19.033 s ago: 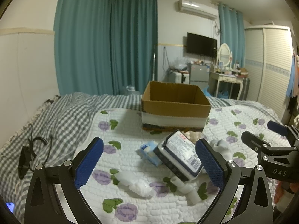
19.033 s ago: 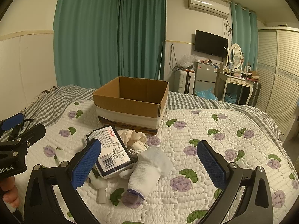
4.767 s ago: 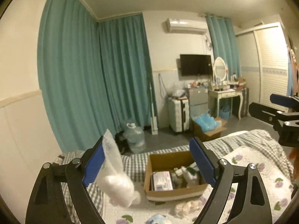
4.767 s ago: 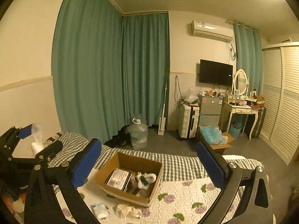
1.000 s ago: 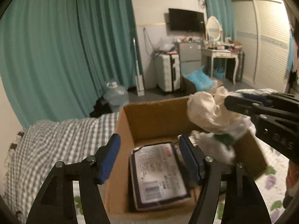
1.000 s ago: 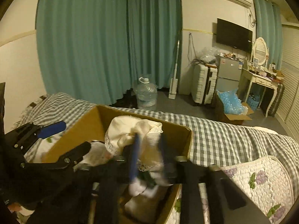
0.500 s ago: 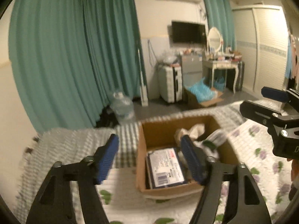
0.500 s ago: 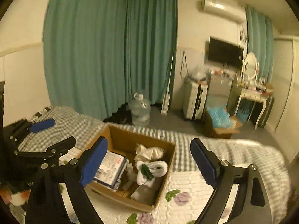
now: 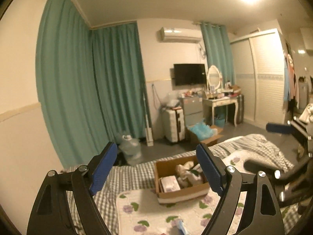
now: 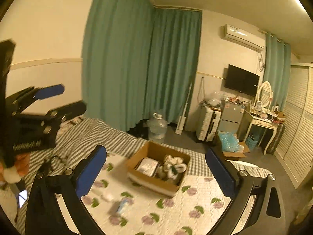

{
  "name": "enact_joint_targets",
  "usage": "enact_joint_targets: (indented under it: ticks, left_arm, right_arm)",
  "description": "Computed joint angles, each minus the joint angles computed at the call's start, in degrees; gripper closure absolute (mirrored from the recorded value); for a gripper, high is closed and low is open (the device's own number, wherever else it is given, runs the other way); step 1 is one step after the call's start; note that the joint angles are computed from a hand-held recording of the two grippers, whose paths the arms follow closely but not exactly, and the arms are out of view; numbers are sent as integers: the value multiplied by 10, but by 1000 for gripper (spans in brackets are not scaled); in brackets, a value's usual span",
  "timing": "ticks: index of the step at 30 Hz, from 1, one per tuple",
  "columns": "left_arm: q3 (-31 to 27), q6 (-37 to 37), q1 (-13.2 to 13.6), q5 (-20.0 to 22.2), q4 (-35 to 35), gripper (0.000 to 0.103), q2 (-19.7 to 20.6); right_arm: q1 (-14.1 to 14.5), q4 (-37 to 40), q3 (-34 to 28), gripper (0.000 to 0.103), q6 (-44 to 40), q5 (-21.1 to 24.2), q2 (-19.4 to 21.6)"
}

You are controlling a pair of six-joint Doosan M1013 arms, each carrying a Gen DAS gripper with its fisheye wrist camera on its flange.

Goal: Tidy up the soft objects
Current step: 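Grasp the small blue-white tube with the right tool while the left grasps the white tissue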

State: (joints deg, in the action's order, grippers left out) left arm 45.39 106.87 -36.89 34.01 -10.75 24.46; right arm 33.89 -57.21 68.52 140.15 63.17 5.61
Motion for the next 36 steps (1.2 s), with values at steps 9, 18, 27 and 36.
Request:
enact_joint_targets:
  ticks: [9,18,27,36]
  left_arm:
    - [43,66,14,50,-27,19,-3]
    - [74,134,20,89,-24,19,30]
    - [72,166,23,125,2,19,77]
    - [16,178,21,234,3,19,137]
  right_arm:
    - [18,40,87,1,73,-28,-5]
    - [-31,157,139,1,84,-89,31]
    - [-84,292,143,39,13,-129,81]
    - [-115,363,158,81,-33,-161,98]
